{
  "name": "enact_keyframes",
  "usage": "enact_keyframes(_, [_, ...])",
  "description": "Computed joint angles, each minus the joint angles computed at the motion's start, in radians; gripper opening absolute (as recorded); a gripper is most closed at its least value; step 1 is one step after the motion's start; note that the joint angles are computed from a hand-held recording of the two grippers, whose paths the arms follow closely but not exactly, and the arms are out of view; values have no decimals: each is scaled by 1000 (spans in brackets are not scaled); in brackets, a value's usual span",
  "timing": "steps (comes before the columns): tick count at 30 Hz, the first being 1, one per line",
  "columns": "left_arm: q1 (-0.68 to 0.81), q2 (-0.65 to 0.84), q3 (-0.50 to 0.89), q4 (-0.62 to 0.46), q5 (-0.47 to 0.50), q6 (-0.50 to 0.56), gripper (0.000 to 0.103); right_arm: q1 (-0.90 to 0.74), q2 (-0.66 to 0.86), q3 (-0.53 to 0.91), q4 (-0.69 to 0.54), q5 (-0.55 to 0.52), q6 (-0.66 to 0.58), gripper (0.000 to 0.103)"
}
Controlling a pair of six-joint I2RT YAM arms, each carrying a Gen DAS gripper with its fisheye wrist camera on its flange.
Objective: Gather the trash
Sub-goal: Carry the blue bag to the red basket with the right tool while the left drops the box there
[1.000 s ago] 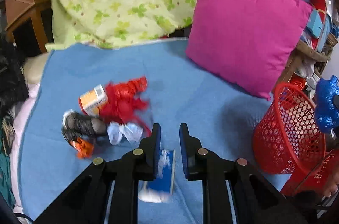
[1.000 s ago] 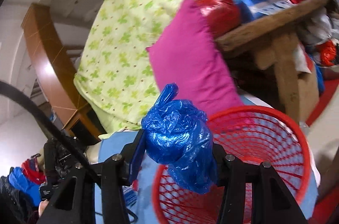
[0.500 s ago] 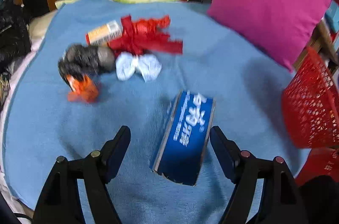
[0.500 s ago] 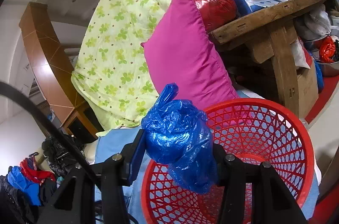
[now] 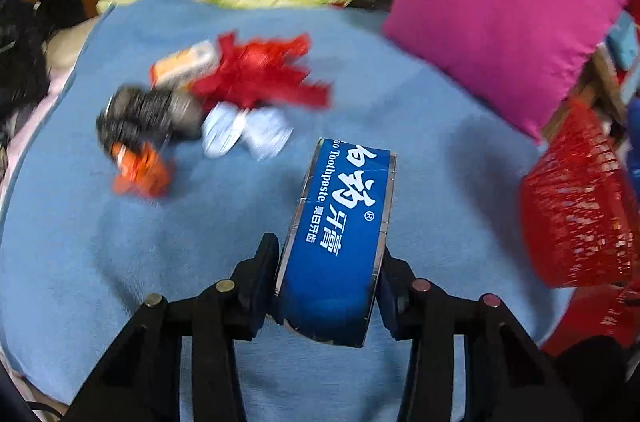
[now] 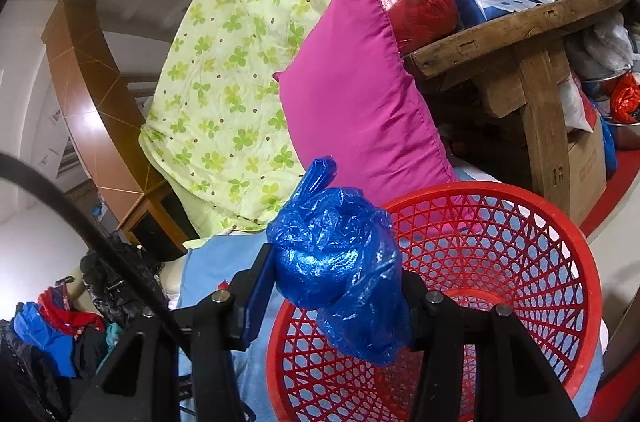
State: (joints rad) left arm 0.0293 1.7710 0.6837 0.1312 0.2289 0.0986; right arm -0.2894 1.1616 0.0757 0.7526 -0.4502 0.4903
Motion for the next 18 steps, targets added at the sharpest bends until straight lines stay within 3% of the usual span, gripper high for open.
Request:
enact_keyframes(7, [-215, -318, 56, -185, 49, -45, 47, -139, 28, -22, 71, -137, 40, 56])
enact_keyframes(16, [-488, -232, 279, -293, 23, -92, 49, -338, 104, -20, 97, -285, 57, 63])
enact_keyframes(18, [-521, -186, 318, -311, 11, -91, 60, -374, 136, -14, 110, -323, 62, 66])
